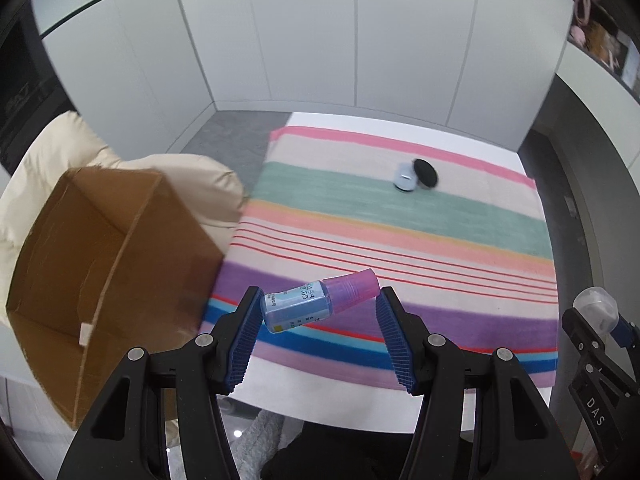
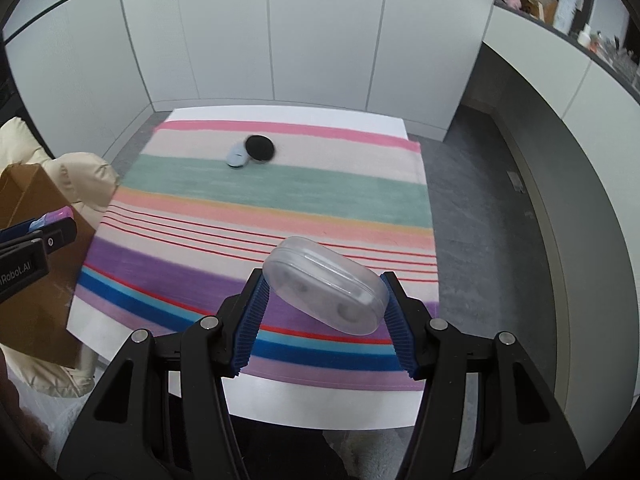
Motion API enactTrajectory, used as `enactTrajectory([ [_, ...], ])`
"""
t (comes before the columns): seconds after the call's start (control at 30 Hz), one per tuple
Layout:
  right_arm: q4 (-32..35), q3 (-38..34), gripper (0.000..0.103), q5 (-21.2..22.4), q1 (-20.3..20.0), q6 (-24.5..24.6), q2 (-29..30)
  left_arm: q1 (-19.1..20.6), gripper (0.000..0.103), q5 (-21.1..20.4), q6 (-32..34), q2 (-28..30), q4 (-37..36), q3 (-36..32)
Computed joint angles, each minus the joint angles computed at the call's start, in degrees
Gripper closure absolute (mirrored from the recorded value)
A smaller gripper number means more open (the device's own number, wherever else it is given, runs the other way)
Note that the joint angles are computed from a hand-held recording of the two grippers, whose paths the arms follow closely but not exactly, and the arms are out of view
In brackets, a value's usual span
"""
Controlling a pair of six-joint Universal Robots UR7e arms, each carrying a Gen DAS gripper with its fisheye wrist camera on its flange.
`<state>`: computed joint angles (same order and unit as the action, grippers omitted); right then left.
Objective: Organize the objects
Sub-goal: 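Carry the tube and clear case with both grippers over the cardboard box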
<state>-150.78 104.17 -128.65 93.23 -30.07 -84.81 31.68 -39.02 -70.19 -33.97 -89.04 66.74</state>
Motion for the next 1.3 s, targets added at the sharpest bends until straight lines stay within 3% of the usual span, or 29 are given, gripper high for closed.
enactTrajectory([
  [0.37,1.2,-0.3,0.044,1.7,7.4,0.3,3.8,-0.2,0.044,2.2,-12.0,-9.1,7.4,6.5],
  [0.63,1.7,-0.8,0.044,4.0,13.7,-0.7,8.0,-0.2,0.044,3.2,-25.4,-17.6,17.3,11.7],
  [1.1,3.4,-2.5,0.044,9.8,23.6,-0.4,17.9,-0.4,0.044,0.4,-49.8,-34.2,34.5,22.0],
  [1.3,3.8,-3.3,0.044,11.6,27.6,0.0,22.4,-0.3,0.044,-0.4,-55.1,-37.8,41.2,23.3],
])
